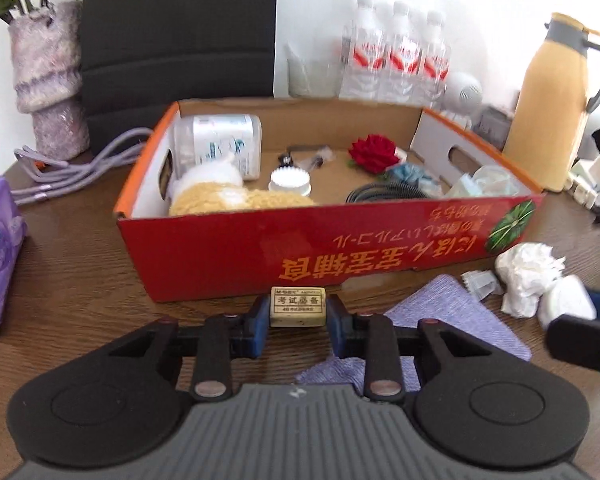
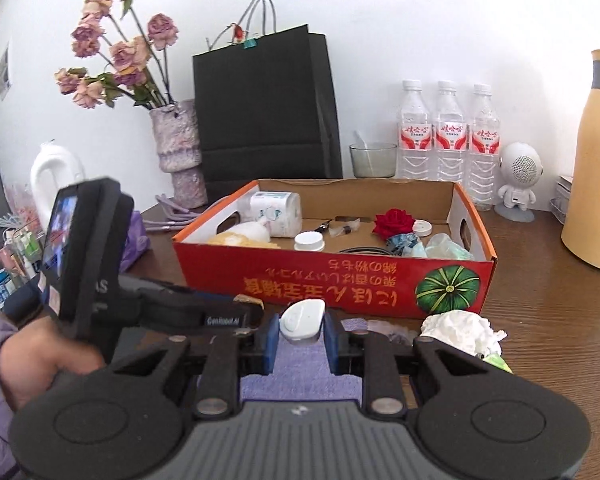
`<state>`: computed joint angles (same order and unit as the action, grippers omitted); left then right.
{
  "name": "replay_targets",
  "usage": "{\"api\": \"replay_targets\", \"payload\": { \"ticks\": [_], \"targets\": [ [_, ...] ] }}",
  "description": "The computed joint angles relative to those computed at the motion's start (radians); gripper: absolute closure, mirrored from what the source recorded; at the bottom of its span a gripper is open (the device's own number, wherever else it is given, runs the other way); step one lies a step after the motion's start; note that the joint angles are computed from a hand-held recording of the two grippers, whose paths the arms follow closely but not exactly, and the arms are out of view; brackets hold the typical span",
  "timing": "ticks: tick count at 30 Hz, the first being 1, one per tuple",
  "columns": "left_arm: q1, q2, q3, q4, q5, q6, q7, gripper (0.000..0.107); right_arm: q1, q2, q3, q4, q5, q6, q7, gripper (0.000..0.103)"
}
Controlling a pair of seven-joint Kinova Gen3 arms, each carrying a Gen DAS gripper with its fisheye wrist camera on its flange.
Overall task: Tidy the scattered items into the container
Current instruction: 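Grasp the gold soap bar with the left tool while the right tool grasps the small white cap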
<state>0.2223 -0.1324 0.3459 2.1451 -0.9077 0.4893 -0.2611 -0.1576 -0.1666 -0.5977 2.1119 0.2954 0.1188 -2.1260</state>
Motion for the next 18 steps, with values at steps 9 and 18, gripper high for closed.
{"api": "replay_targets", "payload": {
  "ticks": [9, 18],
  "targets": [
    [-0.071, -0.313, 0.404, 0.091, -0.119, 0.248, 0.366, 0.077, 0.044, -0.139, -0.038, 0.087, -0.092, -0.024, 0.010, 0.080],
    [-0.228, -0.532, 0.727, 0.051, 0.043, 0.363, 0.365, 0.077, 0.078, -0.373, -0.074, 0.175, -0.225, -0.019, 0.060, 0.080]
  ]
}}
